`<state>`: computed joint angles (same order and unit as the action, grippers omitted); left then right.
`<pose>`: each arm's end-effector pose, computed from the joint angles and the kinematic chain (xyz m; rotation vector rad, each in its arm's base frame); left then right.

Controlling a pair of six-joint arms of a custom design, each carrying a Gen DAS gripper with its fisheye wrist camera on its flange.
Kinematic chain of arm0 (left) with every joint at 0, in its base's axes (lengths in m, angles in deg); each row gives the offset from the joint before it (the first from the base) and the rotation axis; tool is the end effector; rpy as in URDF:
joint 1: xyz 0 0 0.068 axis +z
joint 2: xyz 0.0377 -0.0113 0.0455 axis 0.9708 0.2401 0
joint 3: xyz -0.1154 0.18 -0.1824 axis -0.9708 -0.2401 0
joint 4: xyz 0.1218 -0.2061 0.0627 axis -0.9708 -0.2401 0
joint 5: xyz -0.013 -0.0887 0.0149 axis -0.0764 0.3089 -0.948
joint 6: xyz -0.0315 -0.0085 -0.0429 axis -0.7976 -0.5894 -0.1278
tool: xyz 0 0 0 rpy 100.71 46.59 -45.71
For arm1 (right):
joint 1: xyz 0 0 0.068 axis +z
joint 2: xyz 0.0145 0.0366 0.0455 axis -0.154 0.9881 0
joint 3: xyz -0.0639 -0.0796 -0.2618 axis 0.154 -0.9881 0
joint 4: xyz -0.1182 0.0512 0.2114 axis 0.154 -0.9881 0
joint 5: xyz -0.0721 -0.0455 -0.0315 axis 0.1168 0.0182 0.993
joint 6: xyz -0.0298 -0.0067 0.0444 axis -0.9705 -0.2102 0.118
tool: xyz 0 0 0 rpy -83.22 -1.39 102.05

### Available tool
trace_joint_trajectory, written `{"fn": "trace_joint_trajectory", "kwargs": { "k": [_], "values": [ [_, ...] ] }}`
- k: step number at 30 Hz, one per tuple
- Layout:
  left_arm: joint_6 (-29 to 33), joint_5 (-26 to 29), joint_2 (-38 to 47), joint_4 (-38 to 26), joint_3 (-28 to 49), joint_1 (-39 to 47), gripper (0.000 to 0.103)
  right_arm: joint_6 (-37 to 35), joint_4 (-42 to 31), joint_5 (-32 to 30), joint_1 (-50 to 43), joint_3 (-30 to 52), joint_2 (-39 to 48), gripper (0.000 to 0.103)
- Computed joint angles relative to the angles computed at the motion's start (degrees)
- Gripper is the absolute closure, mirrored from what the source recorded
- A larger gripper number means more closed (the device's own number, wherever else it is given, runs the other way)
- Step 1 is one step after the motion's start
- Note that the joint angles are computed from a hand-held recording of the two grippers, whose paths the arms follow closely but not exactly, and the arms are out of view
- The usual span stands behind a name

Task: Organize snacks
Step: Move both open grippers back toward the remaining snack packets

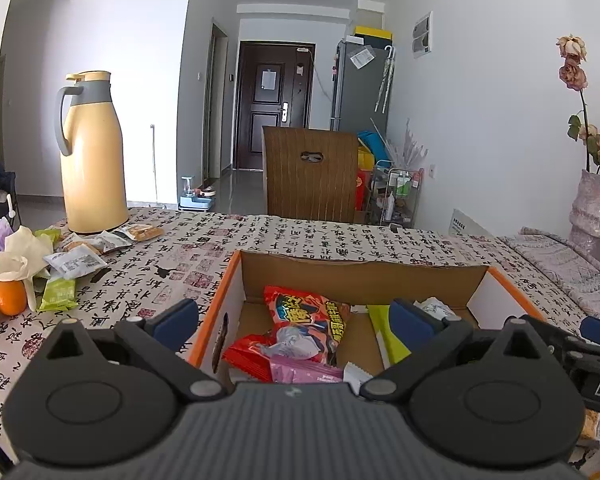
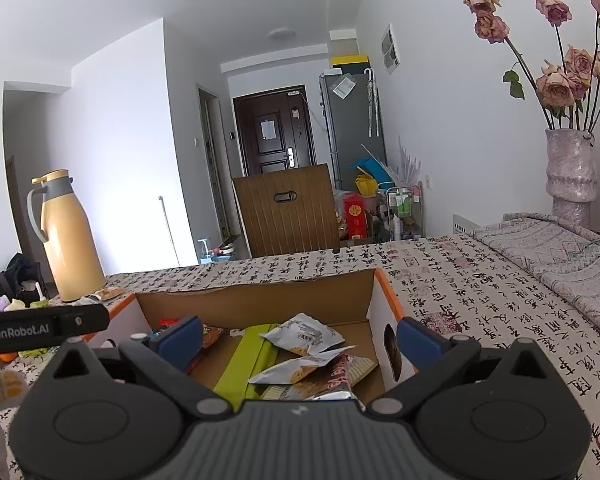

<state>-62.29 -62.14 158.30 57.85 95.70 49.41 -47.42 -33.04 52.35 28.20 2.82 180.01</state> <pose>0.3583 -0.1832 0.1399 0.4691 1.9425 -0.3996 0.2488 0.1512 0.1129 0.5619 1.8369 -0.1725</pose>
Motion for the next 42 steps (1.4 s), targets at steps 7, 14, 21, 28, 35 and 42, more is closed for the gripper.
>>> {"fn": "trace_joint_trajectory", "kwargs": {
  "k": [7, 14, 21, 28, 35, 42],
  "values": [
    [-0.28, -0.06, -0.66, 0.27, -0.54, -0.13, 0.000, -0.35, 0.28, 0.30, 0.12, -0.07, -0.02, 0.000],
    [-0.98, -0.05, -3.58, 0.55, -2.56, 0.00, 0.000, -0.80, -2.85, 1.92, 1.72, 0.62, -2.47, 0.000],
    [-1.17, 0.08, -6.82, -0.26, -5.33, 0.17, 0.000, 2.17, -10.26, 5.09, 5.55, 1.19, -5.75, 0.000],
    [-0.32, 1.15, -10.48, 1.08, -10.56, 1.14, 0.000, 9.94, -20.68, 7.47, 10.38, 2.30, -7.14, 0.000],
    [1.08, 3.88, -13.64, 2.15, -16.61, 3.87, 0.000, 21.86, -31.99, 8.48, 16.03, 4.13, -5.89, 0.000],
    [3.95, 7.77, -15.42, 5.35, -23.56, 7.44, 0.000, 34.96, -45.46, 8.72, 21.77, 8.31, -2.63, 0.000]
  ]
}}
